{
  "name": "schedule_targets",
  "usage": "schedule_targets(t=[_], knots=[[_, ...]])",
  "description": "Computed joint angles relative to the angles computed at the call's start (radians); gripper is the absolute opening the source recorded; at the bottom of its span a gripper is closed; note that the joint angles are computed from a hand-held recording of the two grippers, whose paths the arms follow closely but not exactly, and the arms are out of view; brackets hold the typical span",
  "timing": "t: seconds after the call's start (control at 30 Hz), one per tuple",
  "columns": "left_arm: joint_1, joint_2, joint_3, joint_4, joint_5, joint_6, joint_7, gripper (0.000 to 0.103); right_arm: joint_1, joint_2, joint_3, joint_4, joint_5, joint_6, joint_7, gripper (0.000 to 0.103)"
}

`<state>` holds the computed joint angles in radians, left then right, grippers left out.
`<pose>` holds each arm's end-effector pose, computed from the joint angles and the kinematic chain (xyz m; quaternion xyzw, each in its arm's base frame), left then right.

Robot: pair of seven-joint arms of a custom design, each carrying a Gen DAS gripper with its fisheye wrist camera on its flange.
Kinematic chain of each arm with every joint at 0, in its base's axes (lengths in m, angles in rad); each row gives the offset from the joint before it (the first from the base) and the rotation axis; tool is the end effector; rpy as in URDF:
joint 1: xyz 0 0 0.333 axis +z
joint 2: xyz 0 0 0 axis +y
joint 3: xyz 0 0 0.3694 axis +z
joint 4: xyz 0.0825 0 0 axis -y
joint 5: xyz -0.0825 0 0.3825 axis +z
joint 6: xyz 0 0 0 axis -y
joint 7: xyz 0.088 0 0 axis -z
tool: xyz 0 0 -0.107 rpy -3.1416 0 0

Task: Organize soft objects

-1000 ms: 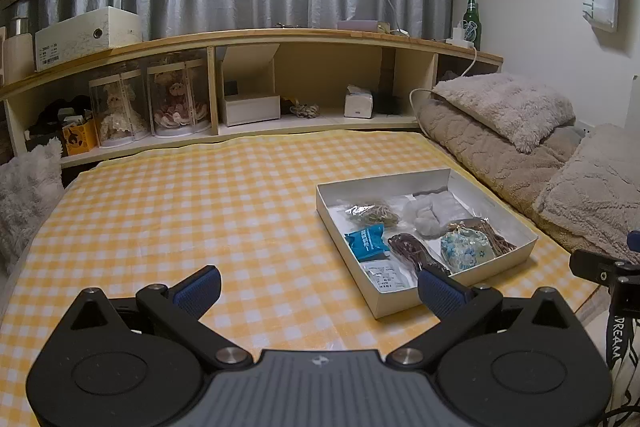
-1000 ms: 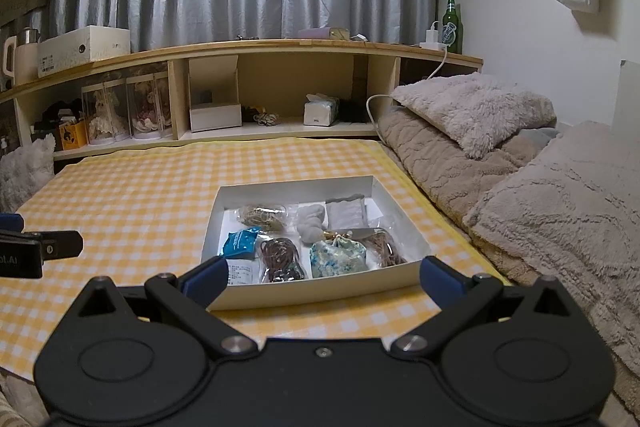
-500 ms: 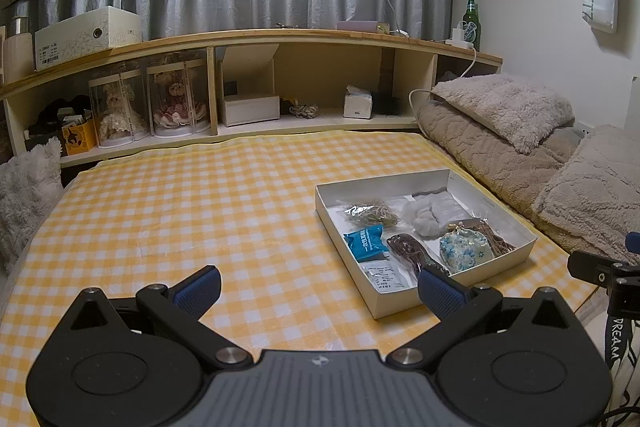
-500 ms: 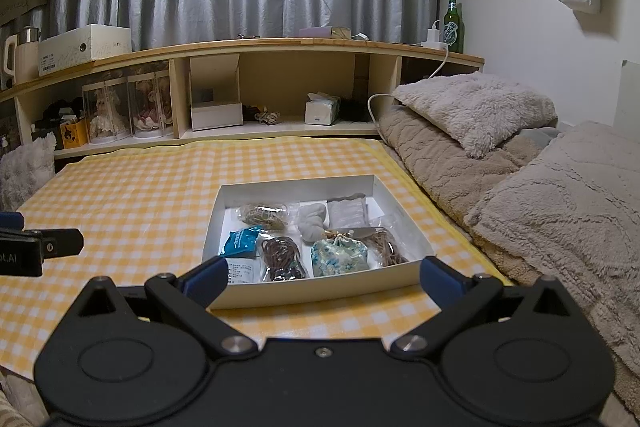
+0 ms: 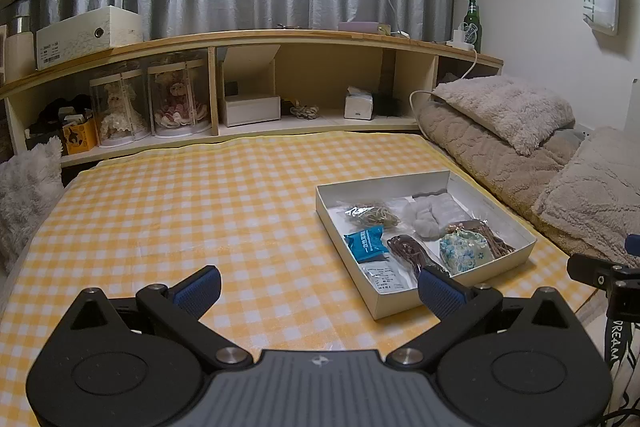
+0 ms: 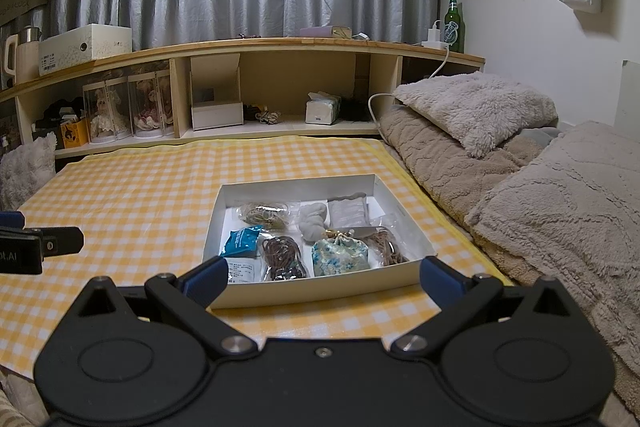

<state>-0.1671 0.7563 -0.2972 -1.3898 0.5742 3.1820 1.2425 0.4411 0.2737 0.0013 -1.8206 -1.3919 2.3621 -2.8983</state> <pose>0.7358 -0.3306 0.4410 -0.4292 0.7460 -0.4409 0.2547 0.6110 0.2756 0.4757 -0.4654 0.7180 -0.4434 0.2671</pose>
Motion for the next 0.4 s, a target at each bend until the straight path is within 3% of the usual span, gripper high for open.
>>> schedule_targets(t=[0.4], knots=[[-0.01,-0.006,0.011,0.0,-0.005,-0.004,-0.013,0.103,0.002,0.001,0.0,0.002,0.0,-0.002,0.0,0.103]])
